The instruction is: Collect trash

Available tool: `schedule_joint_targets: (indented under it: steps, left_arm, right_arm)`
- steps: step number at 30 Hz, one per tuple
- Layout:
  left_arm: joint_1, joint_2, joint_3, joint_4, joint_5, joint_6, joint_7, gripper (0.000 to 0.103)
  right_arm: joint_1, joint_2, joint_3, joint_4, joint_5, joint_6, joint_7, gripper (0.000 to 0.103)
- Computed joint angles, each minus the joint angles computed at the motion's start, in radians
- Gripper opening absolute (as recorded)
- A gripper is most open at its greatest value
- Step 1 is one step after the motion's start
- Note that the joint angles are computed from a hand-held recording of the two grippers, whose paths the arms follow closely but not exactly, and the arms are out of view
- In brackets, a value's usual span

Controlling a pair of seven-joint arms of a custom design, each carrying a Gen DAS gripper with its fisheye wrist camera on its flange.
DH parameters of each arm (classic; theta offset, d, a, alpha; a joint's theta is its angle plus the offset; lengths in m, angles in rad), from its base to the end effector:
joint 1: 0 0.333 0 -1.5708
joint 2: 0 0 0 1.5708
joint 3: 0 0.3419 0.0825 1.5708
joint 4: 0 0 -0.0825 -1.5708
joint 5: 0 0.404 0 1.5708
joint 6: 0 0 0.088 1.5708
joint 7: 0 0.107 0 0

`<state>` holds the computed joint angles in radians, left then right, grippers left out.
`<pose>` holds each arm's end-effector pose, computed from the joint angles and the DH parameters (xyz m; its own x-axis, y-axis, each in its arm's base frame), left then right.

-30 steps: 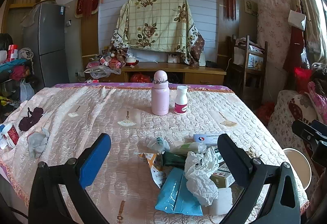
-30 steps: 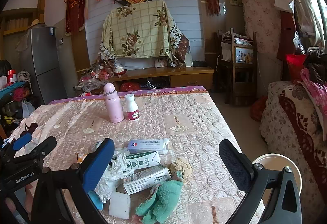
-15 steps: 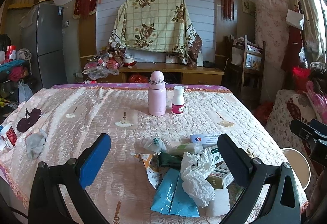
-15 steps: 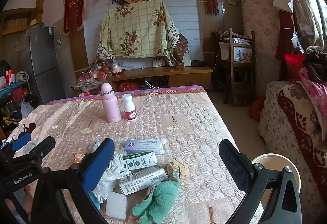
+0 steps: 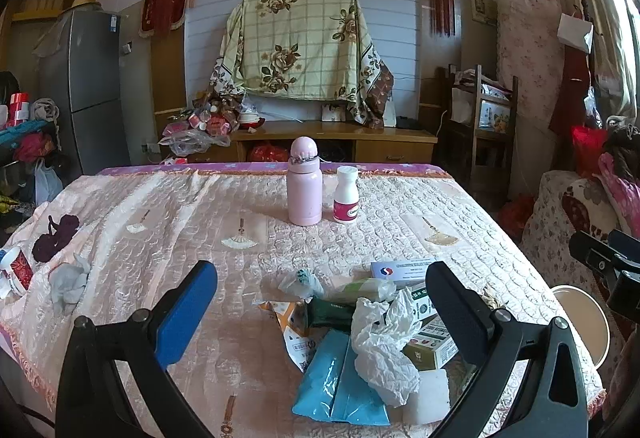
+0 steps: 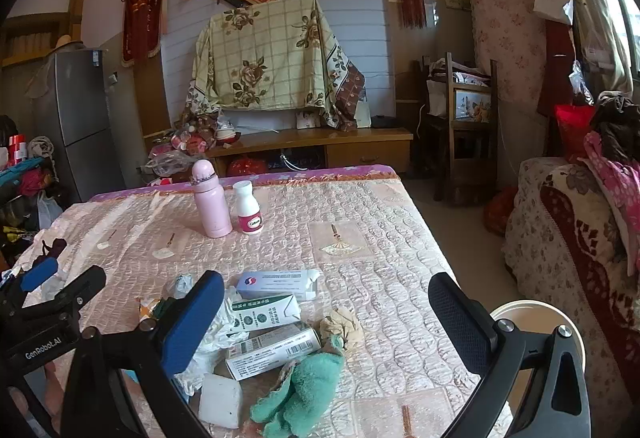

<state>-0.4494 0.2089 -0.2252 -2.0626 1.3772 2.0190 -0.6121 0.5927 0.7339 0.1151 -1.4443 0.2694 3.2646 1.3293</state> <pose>0.5086 -0.3279 0.3637 0.6145 -0.7886 0.0235 -0.3432 -0.2941 -0.8921 0.6446 0.4790 0.3943 0.5928 -0.8009 -0.0846 -0.4216 -0.2191 -0.8799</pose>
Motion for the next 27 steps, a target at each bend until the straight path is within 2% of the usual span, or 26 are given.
schedule_joint_targets:
  steps: [3, 7, 11, 16, 27]
  left_arm:
    - [0.001, -0.001, 0.001, -0.002, 0.002, 0.007, -0.008, 0.103]
    - [0.002, 0.001, 0.002, 0.0, 0.004, 0.011, -0.008, 0.103]
    - [0.003, 0.003, 0.003, 0.004, -0.003, 0.012, 0.0, 0.103]
    - [0.0, 0.014, 0.005, 0.013, -0.007, 0.005, 0.001, 0.103]
    - [0.002, 0.02, 0.013, 0.013, -0.022, 0.009, -0.001, 0.103]
  right_arm:
    - [0.013, 0.001, -0.019, 0.002, 0.007, -0.001, 0.008, 0.103]
    - [-0.001, 0.006, -0.003, 0.009, 0.009, -0.011, 0.012, 0.103]
    - [0.019, 0.008, -0.034, 0.013, 0.007, -0.017, 0.019, 0.103]
    - [0.008, 0.009, -0.019, 0.014, 0.002, -0.023, 0.018, 0.103]
    - [0.015, 0.016, -0.03, 0.023, -0.008, -0.045, 0.02, 0.103]
